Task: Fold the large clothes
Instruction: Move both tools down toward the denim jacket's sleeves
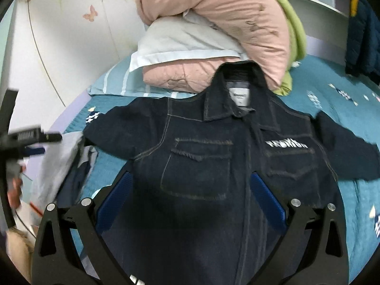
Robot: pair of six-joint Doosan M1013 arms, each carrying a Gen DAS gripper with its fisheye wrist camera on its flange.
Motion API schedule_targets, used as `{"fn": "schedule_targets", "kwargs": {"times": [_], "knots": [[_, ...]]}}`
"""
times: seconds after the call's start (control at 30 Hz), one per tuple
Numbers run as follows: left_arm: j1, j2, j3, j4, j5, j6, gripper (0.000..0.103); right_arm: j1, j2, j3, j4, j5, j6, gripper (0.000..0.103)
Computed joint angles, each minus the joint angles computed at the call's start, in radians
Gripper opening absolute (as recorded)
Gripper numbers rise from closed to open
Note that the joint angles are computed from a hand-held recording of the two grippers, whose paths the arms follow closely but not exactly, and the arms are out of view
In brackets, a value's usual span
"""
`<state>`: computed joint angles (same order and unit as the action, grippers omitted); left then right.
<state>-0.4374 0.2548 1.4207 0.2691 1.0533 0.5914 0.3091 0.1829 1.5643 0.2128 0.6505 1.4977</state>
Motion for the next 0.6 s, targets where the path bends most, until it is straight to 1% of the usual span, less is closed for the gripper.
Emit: {"fn": "schedule_targets", "kwargs": {"times": [0.03,0.07,0.1,0.13,0.2,0.27,0.3,0.37,0.4,0.47,0.53,0.57,0.6], "knots": [[0.030,0.020,-0.019,-0.025,0.015,0.013,0.098,0.004,0.015,-0.009,0.005,-0.005,-0.007,0.096],[0.049,0.034,-0.032,-0.040,0.021,0.023,0.098,0.004,0.025,-0.014,0.013,-0.009,-0.014,0.096],[0.075,0.052,-0.049,-0.076,0.023,0.059,0.098,0.005,0.037,-0.020,0.025,-0.013,-0.026,0.096],[0.099,0.069,-0.063,-0.108,0.020,0.083,0.098,0.008,0.045,-0.023,0.026,-0.015,-0.030,0.096],[0.140,0.094,-0.080,-0.162,0.002,0.075,0.098,0.013,0.066,-0.031,0.018,-0.018,-0.033,0.096],[0.173,0.114,-0.089,-0.236,-0.019,0.088,0.098,0.014,0.084,-0.040,0.025,-0.009,-0.040,0.096],[0.186,0.135,-0.107,-0.253,-0.001,0.096,0.098,0.014,0.093,-0.044,0.028,-0.002,-0.041,0.096],[0.198,0.162,-0.129,-0.256,0.018,0.096,0.098,0.014,0.105,-0.051,0.036,0.009,-0.055,0.096],[0.205,0.181,-0.147,-0.262,0.047,0.102,0.098,0.016,0.110,-0.056,0.033,0.011,-0.057,0.096],[0.210,0.203,-0.164,-0.253,0.076,0.087,0.098,0.017,0.118,-0.063,0.033,0.008,-0.067,0.096],[0.211,0.227,-0.189,-0.247,0.123,0.091,0.098,0.014,0.126,-0.071,0.039,0.001,-0.077,0.096],[0.210,0.246,-0.212,-0.246,0.170,0.108,0.098,0.013,0.129,-0.074,0.040,-0.001,-0.078,0.096],[0.209,0.259,-0.227,-0.241,0.201,0.118,0.098,0.013,0.132,-0.078,0.041,-0.002,-0.077,0.096]]}}
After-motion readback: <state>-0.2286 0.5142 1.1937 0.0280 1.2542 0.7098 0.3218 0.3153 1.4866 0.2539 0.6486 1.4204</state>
